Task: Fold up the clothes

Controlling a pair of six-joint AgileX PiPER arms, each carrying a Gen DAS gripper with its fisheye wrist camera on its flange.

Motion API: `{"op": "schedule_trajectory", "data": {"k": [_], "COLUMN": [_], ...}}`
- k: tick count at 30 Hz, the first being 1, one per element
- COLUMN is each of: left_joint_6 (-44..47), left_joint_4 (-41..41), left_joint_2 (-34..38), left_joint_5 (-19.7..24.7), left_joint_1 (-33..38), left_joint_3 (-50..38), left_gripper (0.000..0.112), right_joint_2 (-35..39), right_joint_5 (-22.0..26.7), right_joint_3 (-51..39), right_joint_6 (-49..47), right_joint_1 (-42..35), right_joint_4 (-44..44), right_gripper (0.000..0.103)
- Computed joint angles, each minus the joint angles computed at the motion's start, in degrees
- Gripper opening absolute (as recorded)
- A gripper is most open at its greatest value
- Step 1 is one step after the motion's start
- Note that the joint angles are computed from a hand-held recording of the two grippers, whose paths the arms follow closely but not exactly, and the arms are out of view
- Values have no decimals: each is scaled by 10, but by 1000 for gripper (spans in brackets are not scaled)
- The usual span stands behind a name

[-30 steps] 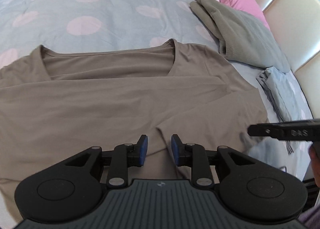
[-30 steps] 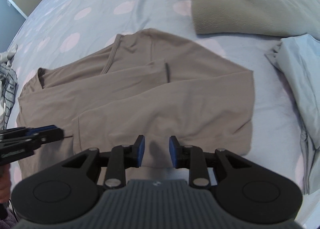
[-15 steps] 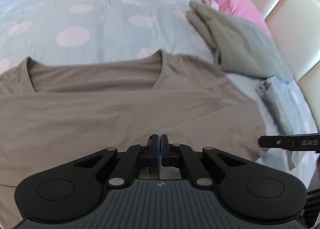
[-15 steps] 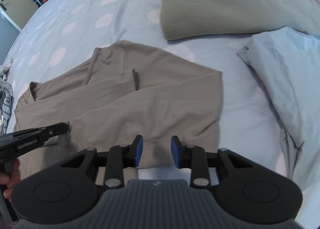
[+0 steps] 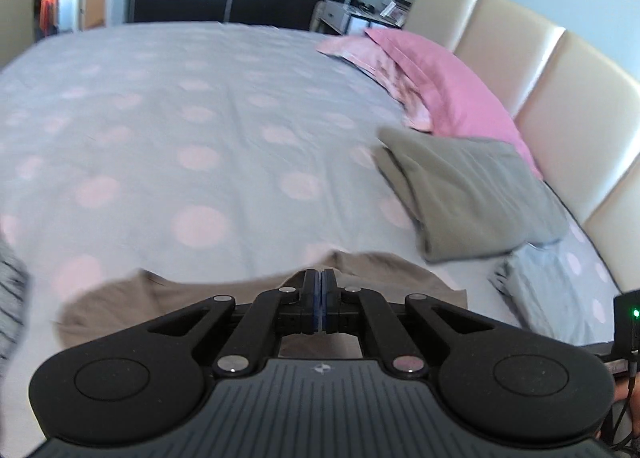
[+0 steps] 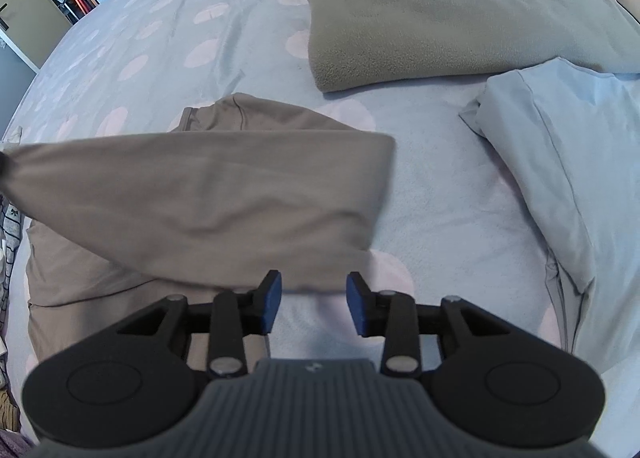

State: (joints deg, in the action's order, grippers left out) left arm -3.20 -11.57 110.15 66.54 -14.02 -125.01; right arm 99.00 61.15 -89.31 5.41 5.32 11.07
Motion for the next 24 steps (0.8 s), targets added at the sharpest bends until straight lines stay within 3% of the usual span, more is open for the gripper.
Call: {"op": "schedule_trajectory", "data": {"k": [3,8,18,24], "left_joint_6": [10,33,103,112], "left_joint_4": [8,20,-6,-8], "left_joint_2": [2,-11,-52,-42], "left_joint_5": [25,30,-24,-26], "left_joint_1": [34,93,183,198], "left_joint_3": [-27,-16,152,178], "left_gripper": [0,0,0,0], "right_joint_2": [4,18,44,69], "right_joint_5": [1,2,4,22], "right_joint_3": [-4,-18,-48,-83], "right_joint_6": [1,1,10,-14], "right_joint_1": [7,25,58,99], "right_joint_4": [-2,-2,-14,-39], "right_gripper": [39,39,39,39]}}
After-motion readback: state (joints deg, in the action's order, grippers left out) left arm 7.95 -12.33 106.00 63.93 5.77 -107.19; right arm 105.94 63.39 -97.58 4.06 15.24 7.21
